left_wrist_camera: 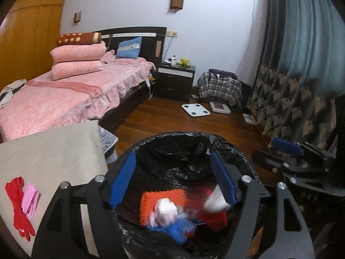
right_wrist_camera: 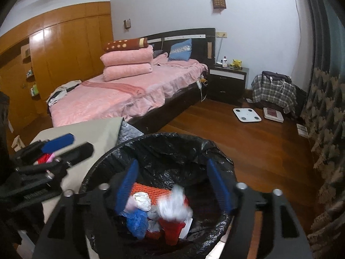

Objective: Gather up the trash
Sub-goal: 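Carry the pink sock and white bag over the bin and open both grippers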

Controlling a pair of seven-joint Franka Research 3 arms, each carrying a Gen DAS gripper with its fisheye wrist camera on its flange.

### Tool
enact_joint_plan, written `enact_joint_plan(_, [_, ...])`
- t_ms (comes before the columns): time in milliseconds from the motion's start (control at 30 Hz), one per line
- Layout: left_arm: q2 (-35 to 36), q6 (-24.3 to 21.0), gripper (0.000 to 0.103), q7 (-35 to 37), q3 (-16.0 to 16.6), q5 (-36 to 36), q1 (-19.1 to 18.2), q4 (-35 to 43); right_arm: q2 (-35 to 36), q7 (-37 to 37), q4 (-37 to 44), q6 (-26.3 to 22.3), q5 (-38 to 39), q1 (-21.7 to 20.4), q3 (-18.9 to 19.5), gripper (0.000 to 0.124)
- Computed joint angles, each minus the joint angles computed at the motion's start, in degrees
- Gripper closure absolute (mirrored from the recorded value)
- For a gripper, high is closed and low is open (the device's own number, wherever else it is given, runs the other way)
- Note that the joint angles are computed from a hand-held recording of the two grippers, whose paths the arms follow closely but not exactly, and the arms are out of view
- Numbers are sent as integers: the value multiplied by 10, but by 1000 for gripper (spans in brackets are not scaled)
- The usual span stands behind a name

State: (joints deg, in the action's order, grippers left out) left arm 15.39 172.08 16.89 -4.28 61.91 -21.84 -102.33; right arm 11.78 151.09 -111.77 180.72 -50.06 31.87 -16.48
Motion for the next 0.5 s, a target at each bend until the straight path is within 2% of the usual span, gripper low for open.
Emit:
enact_joint_plan(100, [-18,-8,27,-29,9,25,-1,-14,-3,66,4,7,-63,29,-36,33])
enact_joint_plan(167, [-40,-21,22,-56,11,50,4,-30,-5,94,8,8,-93,29,-35,27])
enact_joint_plan(333, [-96,-51,17,-94,-10,78,40,-82,-10,109,14,16,-112,5,-2,27])
enact_joint_plan(500, [-167,-85,17,-124,-33,92,83,-153,-4,74,28,17,-82,-9,36,27])
